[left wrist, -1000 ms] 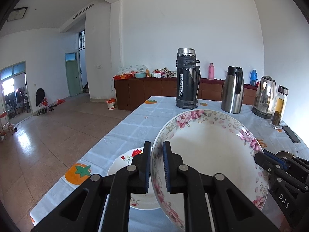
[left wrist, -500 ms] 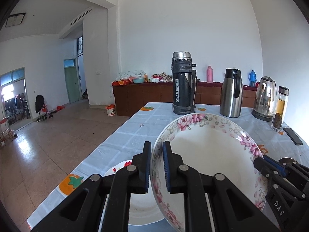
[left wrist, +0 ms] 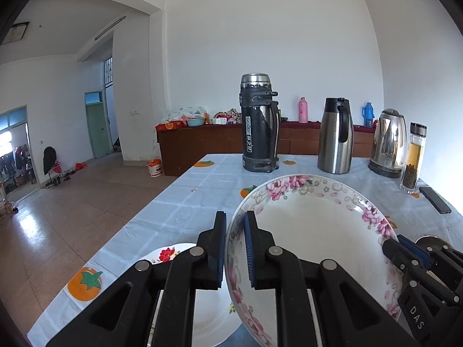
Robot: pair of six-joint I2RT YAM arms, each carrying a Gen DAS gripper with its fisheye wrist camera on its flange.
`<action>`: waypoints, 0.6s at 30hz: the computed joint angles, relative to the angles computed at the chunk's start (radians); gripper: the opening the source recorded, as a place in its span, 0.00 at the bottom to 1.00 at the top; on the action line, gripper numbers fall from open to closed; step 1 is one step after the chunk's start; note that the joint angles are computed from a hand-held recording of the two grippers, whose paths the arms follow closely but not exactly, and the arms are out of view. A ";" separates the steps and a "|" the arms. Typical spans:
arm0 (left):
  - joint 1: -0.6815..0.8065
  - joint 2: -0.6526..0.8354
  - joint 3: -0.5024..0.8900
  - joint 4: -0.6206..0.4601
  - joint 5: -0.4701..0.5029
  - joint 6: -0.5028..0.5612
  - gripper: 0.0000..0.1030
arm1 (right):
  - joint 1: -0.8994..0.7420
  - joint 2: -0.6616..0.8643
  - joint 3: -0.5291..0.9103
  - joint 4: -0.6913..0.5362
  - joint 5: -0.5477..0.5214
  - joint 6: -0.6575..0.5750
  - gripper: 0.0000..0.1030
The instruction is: Organize plates and bowls
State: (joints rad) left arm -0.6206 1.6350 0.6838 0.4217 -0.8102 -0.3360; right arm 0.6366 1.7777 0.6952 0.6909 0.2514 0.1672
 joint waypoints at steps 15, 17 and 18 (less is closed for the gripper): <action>0.055 0.124 0.055 0.027 0.123 -0.015 0.14 | -0.027 0.045 0.046 -0.084 0.007 0.006 0.11; 0.063 0.143 0.061 0.036 0.143 -0.018 0.14 | -0.031 0.049 0.049 -0.090 0.007 0.007 0.11; 0.068 0.145 0.058 0.035 0.158 -0.026 0.14 | -0.032 0.051 0.050 -0.092 0.009 0.008 0.11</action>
State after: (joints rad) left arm -0.5530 1.7799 0.7421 0.4572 -0.6526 -0.3616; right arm 0.6050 1.8286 0.7451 0.5987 0.2601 0.1748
